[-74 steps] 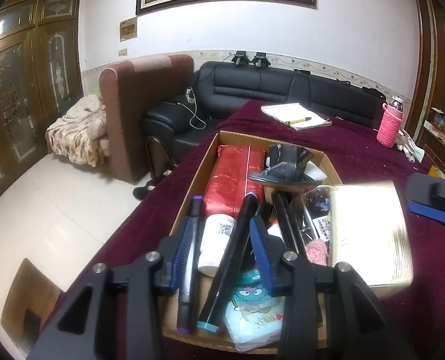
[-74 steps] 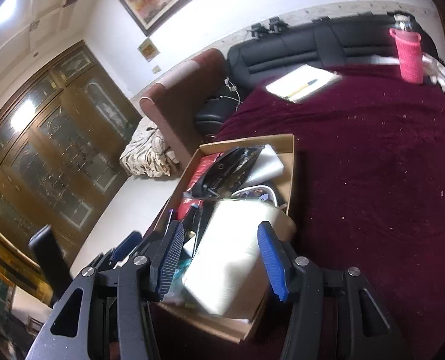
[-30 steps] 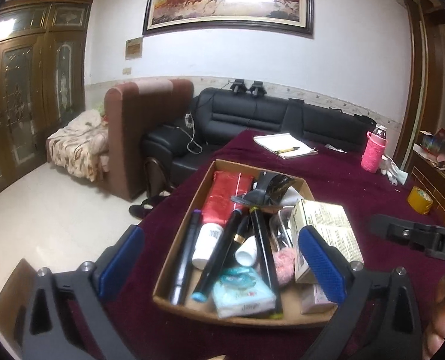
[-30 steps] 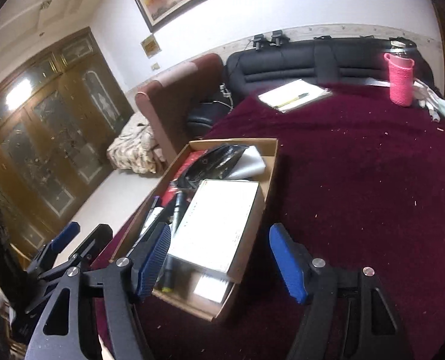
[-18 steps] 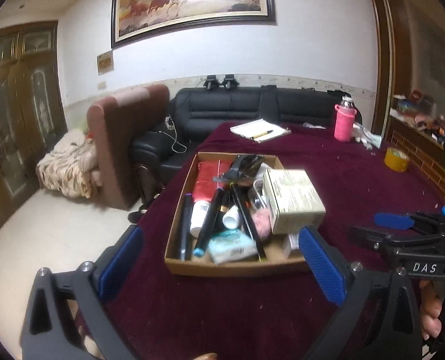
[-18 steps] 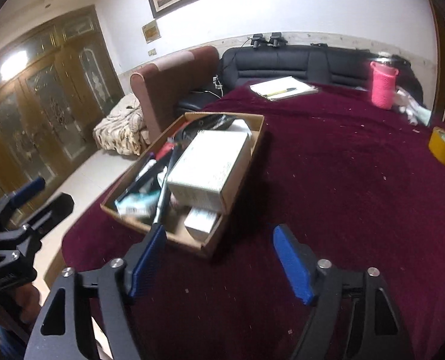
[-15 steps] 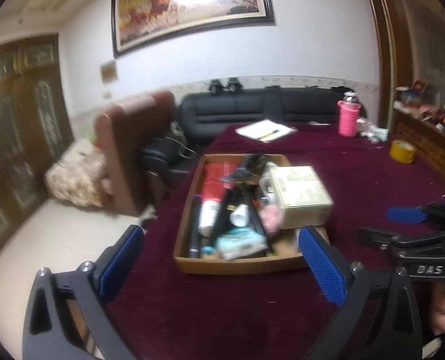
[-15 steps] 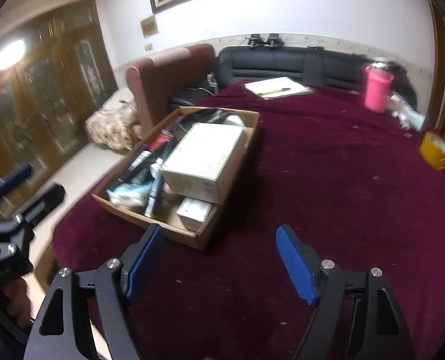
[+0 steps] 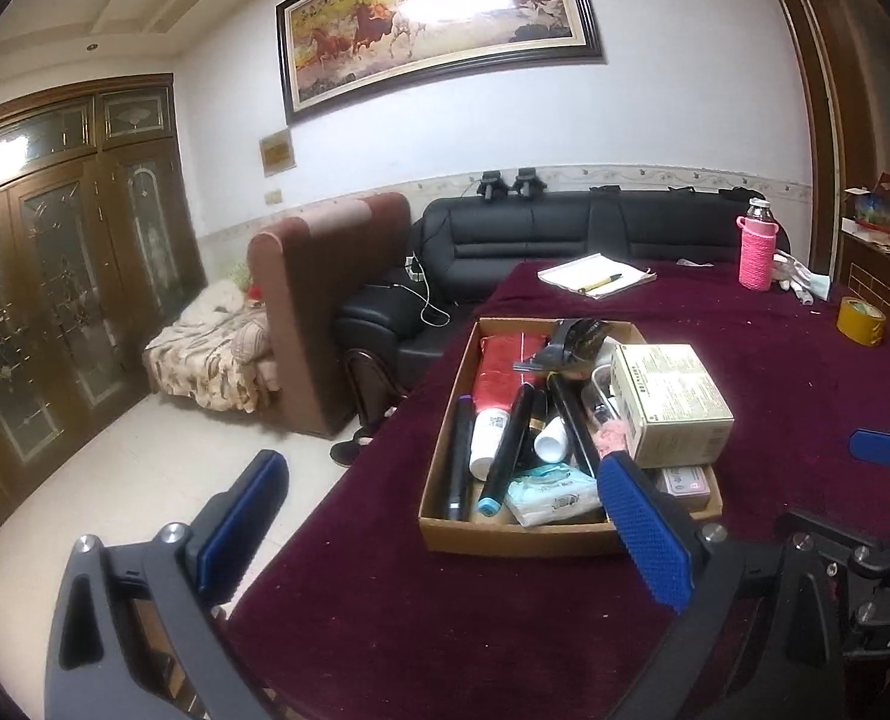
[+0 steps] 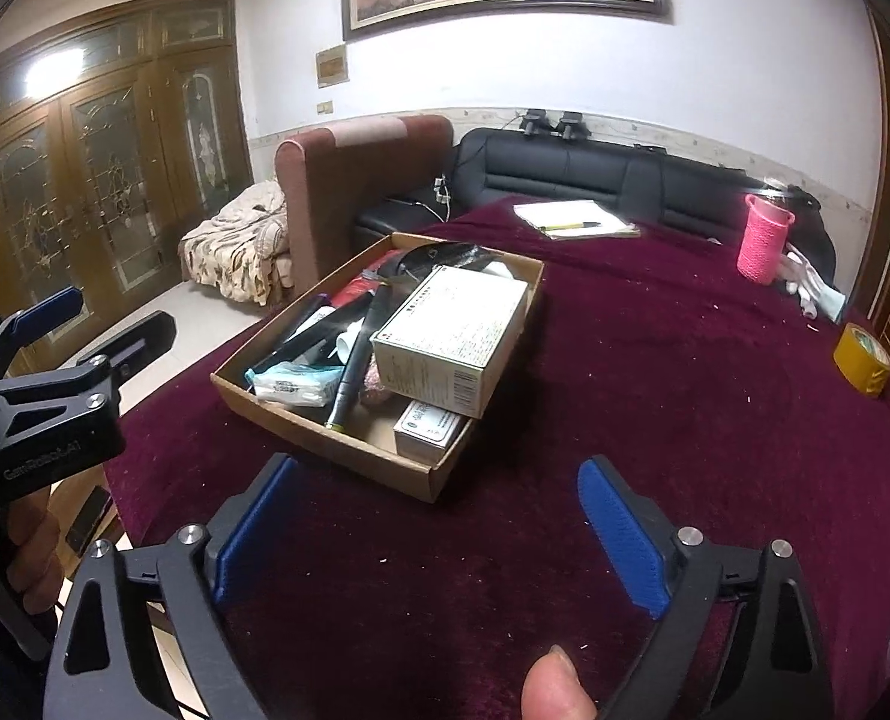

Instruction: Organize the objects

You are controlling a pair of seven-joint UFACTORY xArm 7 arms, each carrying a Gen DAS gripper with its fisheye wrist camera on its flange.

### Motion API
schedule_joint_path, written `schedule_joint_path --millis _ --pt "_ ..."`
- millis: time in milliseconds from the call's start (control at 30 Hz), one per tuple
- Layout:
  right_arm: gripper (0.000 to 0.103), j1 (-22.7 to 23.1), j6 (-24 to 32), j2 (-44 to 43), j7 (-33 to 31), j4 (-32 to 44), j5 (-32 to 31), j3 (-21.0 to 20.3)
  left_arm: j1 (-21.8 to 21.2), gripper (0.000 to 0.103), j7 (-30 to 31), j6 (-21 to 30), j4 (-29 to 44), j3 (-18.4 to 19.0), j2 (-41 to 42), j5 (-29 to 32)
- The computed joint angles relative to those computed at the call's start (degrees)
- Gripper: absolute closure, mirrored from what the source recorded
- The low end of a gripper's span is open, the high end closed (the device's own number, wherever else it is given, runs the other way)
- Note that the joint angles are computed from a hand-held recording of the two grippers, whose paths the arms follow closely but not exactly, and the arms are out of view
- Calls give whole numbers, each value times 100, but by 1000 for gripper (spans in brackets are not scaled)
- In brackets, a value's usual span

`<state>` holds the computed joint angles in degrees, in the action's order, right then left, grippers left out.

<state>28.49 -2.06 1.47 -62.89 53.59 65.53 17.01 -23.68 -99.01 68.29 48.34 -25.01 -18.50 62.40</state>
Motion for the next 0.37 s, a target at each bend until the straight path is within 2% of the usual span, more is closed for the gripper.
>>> schedule_joint_path --millis 100,267,367 --pt "6 6 -60 16 -89 22 122 25 -2 0 -6 -143 -61 55 -42 -32" --pt "6 -62 -64 76 285 12 -199 44 61 0 -71 -488 -195 92 -153 -91" --pt "6 -117 -64 84 128 34 -47 100 100 1 -56 -200 -64 -81 26 5"
